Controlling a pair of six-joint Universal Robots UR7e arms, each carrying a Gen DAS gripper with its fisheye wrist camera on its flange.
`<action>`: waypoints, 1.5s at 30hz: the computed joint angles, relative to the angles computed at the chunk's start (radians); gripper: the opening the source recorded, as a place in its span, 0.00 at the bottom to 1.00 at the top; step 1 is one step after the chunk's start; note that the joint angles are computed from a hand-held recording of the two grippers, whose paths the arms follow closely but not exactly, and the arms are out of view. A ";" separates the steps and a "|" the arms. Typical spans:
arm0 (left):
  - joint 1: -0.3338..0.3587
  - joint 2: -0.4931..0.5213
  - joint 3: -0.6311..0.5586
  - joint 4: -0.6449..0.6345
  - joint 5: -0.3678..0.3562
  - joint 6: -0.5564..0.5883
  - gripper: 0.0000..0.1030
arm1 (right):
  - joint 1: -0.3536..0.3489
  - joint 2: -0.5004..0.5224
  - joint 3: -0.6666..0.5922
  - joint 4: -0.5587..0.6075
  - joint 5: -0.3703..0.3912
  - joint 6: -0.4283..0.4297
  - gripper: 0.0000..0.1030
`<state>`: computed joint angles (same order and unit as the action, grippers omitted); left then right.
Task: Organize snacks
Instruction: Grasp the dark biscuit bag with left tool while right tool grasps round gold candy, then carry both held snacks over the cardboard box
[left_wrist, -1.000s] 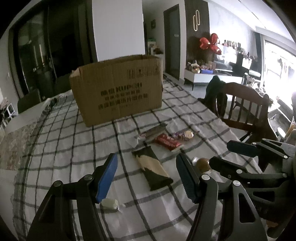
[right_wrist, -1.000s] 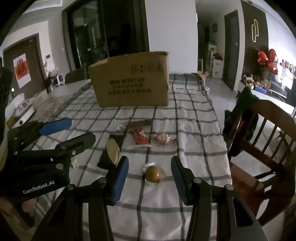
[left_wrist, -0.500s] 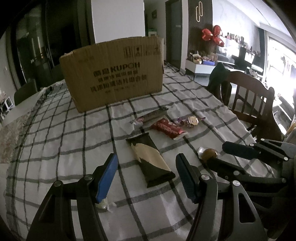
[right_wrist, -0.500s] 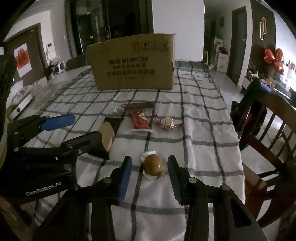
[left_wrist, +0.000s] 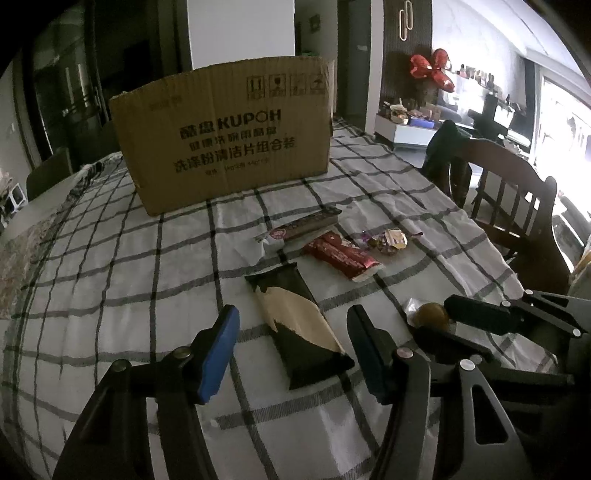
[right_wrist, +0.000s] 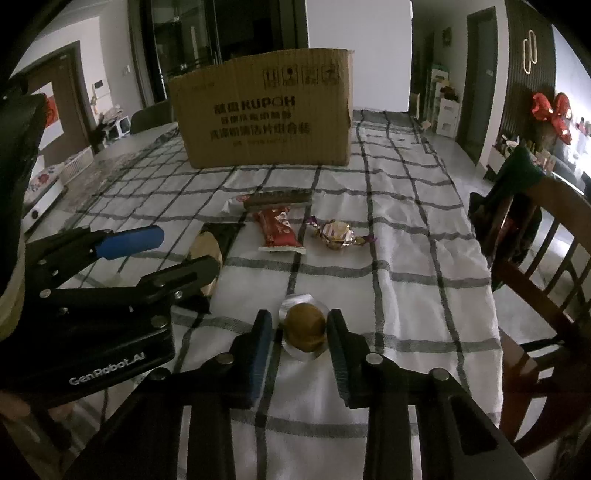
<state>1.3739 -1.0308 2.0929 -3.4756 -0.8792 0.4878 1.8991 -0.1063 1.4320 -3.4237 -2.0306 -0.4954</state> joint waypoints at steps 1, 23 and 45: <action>0.001 0.003 -0.004 0.002 0.001 -0.001 0.56 | -0.001 0.000 -0.001 0.002 0.000 0.002 0.31; 0.028 0.012 -0.047 0.114 -0.023 -0.084 0.40 | 0.001 0.002 -0.020 -0.022 0.013 0.045 0.26; -0.013 -0.096 0.025 0.069 -0.054 -0.069 0.34 | 0.032 -0.022 -0.001 -0.058 0.046 0.065 0.26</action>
<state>1.3612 -1.1269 2.1179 -3.4063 -0.9331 0.4186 1.9313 -0.1281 1.4307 -3.4815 -1.9851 -0.4304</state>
